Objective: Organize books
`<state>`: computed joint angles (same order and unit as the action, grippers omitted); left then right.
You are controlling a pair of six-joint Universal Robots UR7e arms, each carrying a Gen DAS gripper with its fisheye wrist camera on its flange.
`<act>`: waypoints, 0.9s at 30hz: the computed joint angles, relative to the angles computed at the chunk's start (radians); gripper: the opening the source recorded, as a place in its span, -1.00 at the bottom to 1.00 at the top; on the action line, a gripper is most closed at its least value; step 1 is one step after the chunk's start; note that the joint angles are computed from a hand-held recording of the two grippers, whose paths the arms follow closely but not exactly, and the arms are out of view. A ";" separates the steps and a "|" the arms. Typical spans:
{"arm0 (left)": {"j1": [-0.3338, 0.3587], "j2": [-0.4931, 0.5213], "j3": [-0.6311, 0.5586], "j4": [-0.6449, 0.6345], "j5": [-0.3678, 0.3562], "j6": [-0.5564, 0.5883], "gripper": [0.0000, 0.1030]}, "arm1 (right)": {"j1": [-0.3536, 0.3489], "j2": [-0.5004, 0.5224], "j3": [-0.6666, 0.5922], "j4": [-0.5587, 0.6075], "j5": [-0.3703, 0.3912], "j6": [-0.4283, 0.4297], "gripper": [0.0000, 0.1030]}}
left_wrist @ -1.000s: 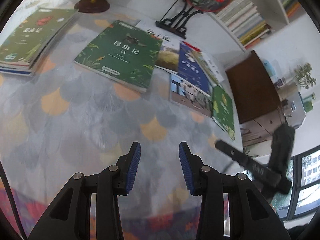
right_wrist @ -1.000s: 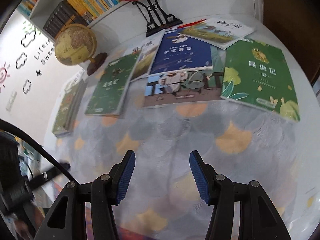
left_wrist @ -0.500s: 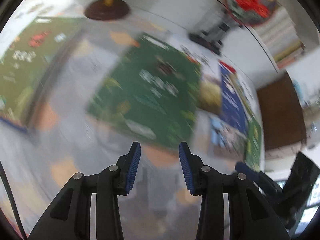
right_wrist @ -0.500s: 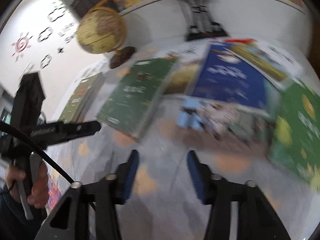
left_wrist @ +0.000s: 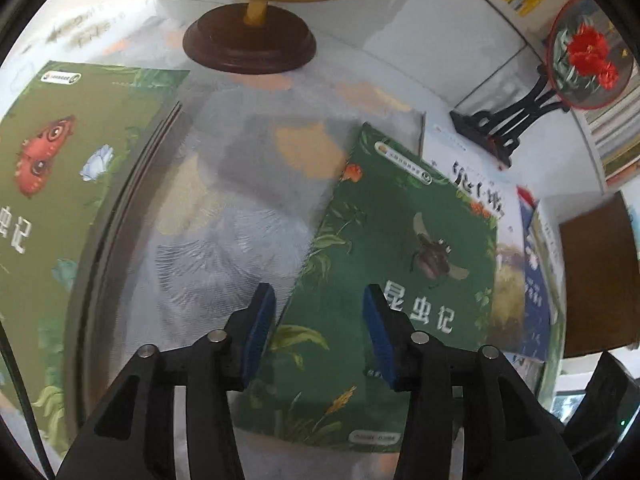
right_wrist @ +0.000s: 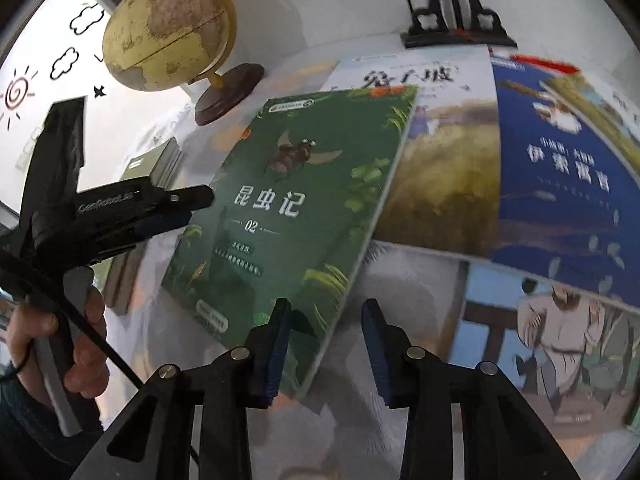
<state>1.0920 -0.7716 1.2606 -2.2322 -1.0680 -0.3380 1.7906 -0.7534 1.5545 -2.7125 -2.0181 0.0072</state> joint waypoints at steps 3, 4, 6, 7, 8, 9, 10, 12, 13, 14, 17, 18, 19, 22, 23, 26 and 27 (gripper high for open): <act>-0.013 -0.007 0.025 -0.004 0.026 0.069 -0.09 | 0.004 0.014 -0.011 -0.005 -0.008 -0.005 -0.30; -0.020 -0.012 0.040 -0.005 0.044 0.089 -0.09 | 0.005 0.016 -0.010 -0.010 -0.012 -0.003 -0.29; -0.026 -0.033 0.077 -0.022 0.049 0.080 -0.09 | 0.007 0.010 -0.002 -0.007 -0.014 0.000 -0.29; -0.029 -0.048 0.105 -0.040 0.050 0.063 -0.09 | 0.009 0.003 0.005 0.004 -0.015 0.002 -0.29; -0.031 -0.060 0.126 -0.051 0.051 0.052 -0.09 | 0.010 -0.003 0.010 0.014 -0.015 0.004 -0.29; -0.036 -0.076 0.156 -0.064 0.056 0.040 -0.09 | 0.011 -0.018 0.024 0.036 -0.008 0.014 -0.29; -0.046 -0.099 0.199 -0.078 0.066 0.029 -0.09 | 0.012 -0.025 0.030 0.047 -0.005 0.021 -0.29; -0.064 -0.140 0.269 -0.087 0.074 0.004 -0.09 | 0.019 -0.057 0.072 0.071 -0.003 0.030 -0.29; -0.075 -0.168 0.314 -0.087 0.068 -0.012 -0.09 | 0.022 -0.067 0.088 0.075 -0.008 0.028 -0.29; -0.083 -0.188 0.345 -0.086 0.061 -0.021 -0.09 | 0.028 -0.084 0.117 0.078 -0.018 0.021 -0.29; -0.113 -0.257 0.444 -0.063 0.019 -0.046 -0.09 | 0.044 -0.147 0.224 0.069 -0.046 -0.004 -0.28; -0.123 -0.279 0.476 -0.054 -0.001 -0.054 -0.09 | 0.051 -0.176 0.272 0.066 -0.061 -0.015 -0.28; -0.133 -0.299 0.506 -0.051 -0.019 -0.058 -0.09 | 0.055 -0.190 0.293 0.064 -0.070 -0.020 -0.28; -0.151 -0.341 0.568 -0.045 -0.064 -0.058 -0.08 | 0.063 -0.254 0.374 0.086 -0.084 -0.028 -0.28; -0.157 -0.355 0.587 -0.049 -0.066 -0.063 -0.05 | 0.063 -0.264 0.380 0.098 -0.084 -0.022 -0.28; -0.165 -0.375 0.620 -0.066 -0.071 -0.102 -0.05 | 0.060 -0.286 0.396 0.118 -0.087 0.010 -0.28; -0.167 -0.382 0.629 -0.071 -0.067 -0.117 -0.05 | 0.060 -0.289 0.400 0.116 -0.093 0.014 -0.28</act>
<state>0.9247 -1.1535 1.8896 -2.3033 -1.1349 -0.4550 1.8506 -1.0421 1.9542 -2.5967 -2.1110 0.0207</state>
